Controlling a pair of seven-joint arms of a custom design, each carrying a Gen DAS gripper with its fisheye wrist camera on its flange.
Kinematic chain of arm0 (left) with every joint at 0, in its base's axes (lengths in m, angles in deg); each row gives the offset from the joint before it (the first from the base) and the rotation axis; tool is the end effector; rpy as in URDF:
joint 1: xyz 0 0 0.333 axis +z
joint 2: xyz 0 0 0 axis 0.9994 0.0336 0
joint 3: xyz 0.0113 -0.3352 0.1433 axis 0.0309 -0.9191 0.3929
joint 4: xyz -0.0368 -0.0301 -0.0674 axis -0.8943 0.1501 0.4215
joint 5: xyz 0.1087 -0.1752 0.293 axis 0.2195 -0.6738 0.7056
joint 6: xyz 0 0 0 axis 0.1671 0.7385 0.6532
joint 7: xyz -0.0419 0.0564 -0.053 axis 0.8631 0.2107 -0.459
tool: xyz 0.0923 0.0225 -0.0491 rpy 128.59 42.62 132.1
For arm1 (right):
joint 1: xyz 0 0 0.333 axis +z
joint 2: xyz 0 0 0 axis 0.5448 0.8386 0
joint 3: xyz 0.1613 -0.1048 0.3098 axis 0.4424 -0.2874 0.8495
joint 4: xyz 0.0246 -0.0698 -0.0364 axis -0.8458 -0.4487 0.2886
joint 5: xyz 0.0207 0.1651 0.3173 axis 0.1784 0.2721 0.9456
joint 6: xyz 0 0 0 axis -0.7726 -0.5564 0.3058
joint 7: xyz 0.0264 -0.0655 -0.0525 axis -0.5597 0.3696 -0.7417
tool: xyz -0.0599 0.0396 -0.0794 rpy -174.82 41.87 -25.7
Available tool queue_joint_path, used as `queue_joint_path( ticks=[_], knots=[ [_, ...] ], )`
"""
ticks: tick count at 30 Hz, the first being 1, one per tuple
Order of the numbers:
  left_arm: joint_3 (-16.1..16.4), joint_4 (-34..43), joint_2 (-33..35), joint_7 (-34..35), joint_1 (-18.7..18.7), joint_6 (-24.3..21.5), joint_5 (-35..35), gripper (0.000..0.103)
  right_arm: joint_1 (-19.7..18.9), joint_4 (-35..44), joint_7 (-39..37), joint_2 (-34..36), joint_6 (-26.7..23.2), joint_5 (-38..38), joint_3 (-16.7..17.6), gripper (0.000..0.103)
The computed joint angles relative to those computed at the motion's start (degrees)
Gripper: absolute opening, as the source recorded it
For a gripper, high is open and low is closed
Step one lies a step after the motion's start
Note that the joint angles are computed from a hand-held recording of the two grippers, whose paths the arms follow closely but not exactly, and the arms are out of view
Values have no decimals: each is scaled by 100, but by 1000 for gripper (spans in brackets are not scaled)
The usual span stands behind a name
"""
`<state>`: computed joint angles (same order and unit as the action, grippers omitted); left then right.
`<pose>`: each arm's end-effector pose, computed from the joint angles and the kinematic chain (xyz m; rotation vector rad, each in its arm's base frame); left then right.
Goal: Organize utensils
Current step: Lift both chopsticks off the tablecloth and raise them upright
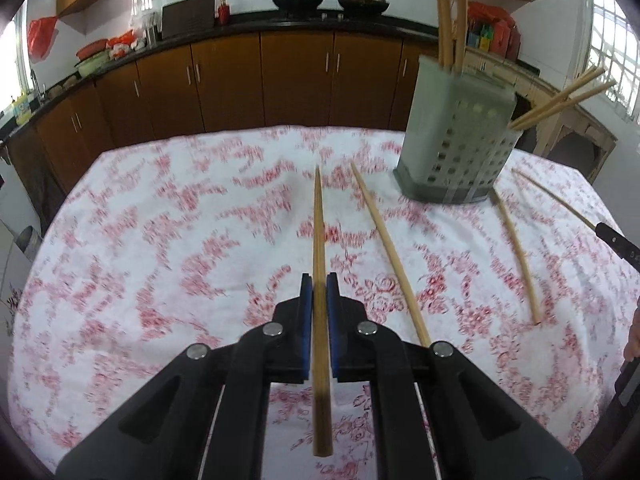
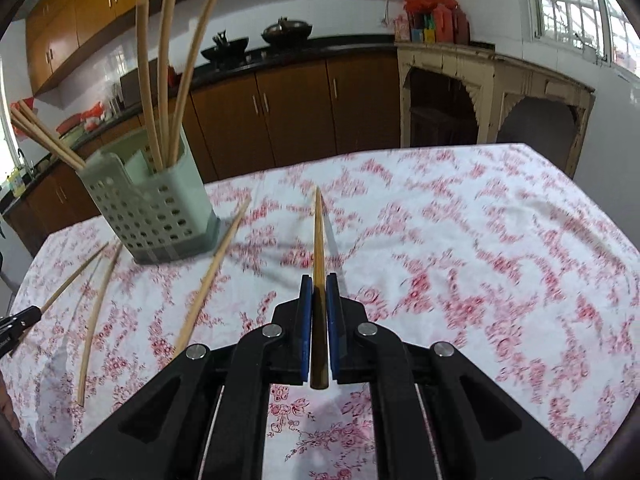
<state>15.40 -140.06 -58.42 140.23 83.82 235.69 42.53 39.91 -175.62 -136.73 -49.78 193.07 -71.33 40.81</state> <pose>0.5886 -0.1338 0.5258 -1.3214 2.2894 -0.9296 0.4104 0.1275 0.5286 -1.0830 2.1787 -0.9342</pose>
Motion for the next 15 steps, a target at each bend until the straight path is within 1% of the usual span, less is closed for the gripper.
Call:
queue_joint_path(
  ticks=[4,8,15],
  knots=[
    [-62,87,-109,290,58,74,-374,8,-62,29,105,-91,-7,-198,15,8],
    [-107,216,-211,677,91,148,-921,8,-78,76,202,-203,-94,-411,78,8],
    [-78,388,-331,1237,39,200,-1687,8,-76,177,364,-358,-140,-750,127,8]
  ],
)
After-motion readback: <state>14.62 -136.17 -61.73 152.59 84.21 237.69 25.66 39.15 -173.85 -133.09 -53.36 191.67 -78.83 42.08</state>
